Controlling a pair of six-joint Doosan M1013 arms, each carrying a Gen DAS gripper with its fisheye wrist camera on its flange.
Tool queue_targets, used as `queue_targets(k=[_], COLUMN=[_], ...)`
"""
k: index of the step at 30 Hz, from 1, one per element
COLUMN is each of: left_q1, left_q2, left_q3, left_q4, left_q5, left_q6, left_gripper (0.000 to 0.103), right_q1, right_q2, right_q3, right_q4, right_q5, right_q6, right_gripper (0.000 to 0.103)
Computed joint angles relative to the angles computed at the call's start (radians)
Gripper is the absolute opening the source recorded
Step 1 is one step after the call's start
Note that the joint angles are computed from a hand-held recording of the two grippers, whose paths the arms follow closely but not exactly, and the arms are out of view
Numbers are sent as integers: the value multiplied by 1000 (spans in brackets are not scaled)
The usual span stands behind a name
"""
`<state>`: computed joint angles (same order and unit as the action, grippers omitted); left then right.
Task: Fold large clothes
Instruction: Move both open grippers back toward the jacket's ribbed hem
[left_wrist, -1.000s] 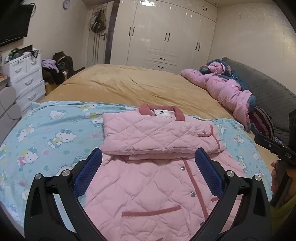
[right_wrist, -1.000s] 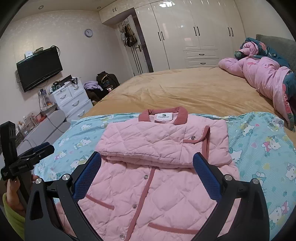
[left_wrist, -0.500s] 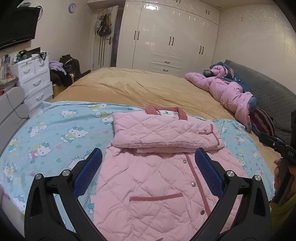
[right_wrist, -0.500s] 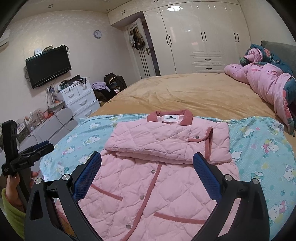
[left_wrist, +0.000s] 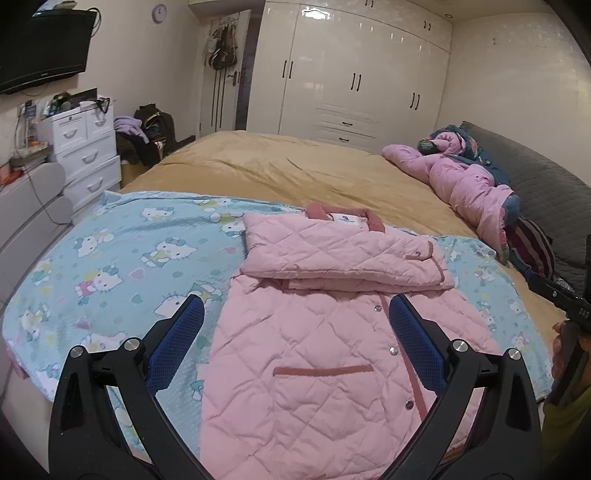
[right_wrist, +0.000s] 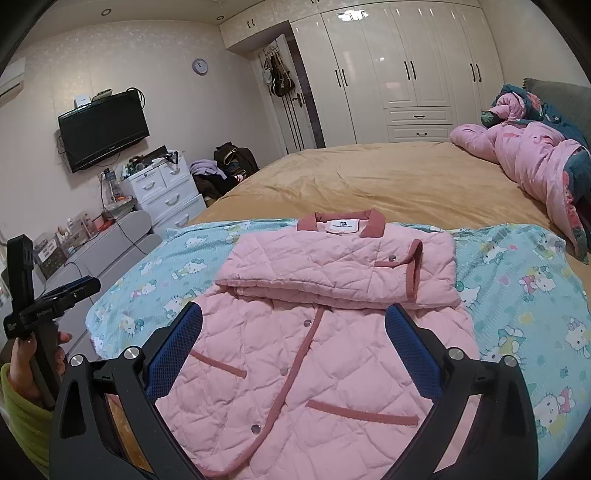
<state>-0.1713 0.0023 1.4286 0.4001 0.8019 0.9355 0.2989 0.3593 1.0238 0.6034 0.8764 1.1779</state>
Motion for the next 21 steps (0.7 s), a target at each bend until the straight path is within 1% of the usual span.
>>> queue_targets(k=[10,21], left_q1=[-6,-9], left_q2=[-23,-39], left_q3=[35,74], left_q4=[22,35], left_q5=[39,84], left_q6=[-46,-88], left_gripper=[94,94], right_q1=[-19,-40], right_q2=[-27,-44], right_q3=[55,103], right_q4=[16,19], right_q5=[1,24], right_q6=[-29,-39], right_gripper=[99,99])
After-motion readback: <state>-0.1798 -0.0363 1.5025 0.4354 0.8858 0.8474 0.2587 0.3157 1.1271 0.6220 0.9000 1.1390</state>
